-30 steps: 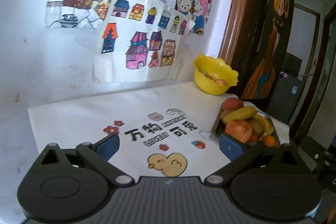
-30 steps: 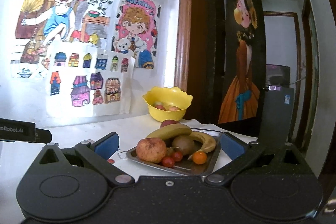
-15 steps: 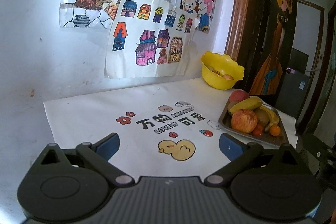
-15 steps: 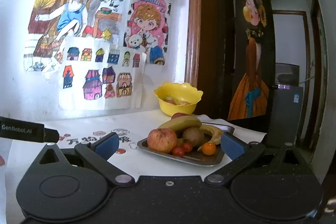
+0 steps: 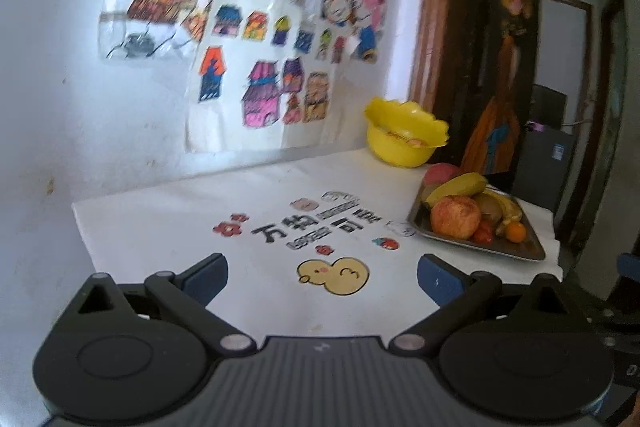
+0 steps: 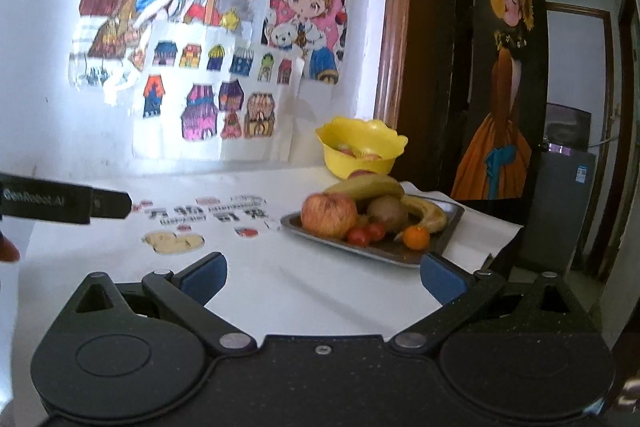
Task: Organize fruits
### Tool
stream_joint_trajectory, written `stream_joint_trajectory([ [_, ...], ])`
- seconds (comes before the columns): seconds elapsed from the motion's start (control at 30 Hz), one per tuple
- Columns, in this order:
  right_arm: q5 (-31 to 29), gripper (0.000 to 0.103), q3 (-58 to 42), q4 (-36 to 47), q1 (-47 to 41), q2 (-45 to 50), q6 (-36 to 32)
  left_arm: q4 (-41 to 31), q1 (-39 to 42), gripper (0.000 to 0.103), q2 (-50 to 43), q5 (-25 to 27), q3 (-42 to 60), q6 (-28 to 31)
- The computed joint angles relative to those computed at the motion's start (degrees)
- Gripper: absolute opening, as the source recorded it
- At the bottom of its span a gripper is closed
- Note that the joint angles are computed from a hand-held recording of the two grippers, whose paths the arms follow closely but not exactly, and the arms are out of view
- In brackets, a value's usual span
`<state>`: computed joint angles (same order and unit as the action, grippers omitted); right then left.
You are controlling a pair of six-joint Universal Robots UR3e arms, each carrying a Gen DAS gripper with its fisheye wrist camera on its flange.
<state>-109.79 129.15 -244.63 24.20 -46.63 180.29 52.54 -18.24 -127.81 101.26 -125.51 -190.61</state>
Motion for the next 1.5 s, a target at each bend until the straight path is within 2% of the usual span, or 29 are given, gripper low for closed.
stream_joint_trajectory([
  [0.07,0.21,0.102,-0.20,0.39,-0.75,0.30,0.36,2.36,0.15,0.103,-1.23,-0.99,-0.27,1.46],
  [0.3,1.13,0.102,-0.29,0.14,-2.08,1.32,0.86,-1.30,-0.07,0.103,-2.27,-3.35,1.82,2.19],
  [0.6,0.67,0.102,-0.20,1.95,-1.61,0.31,0.83,-1.66,0.62,0.103,-2.52,-4.97,1.05,1.76],
  [1.5,-0.06,0.102,1.00,1.39,-1.72,-0.37,1.69,-3.39,0.12,0.103,-1.70,-2.88,0.63,0.56],
])
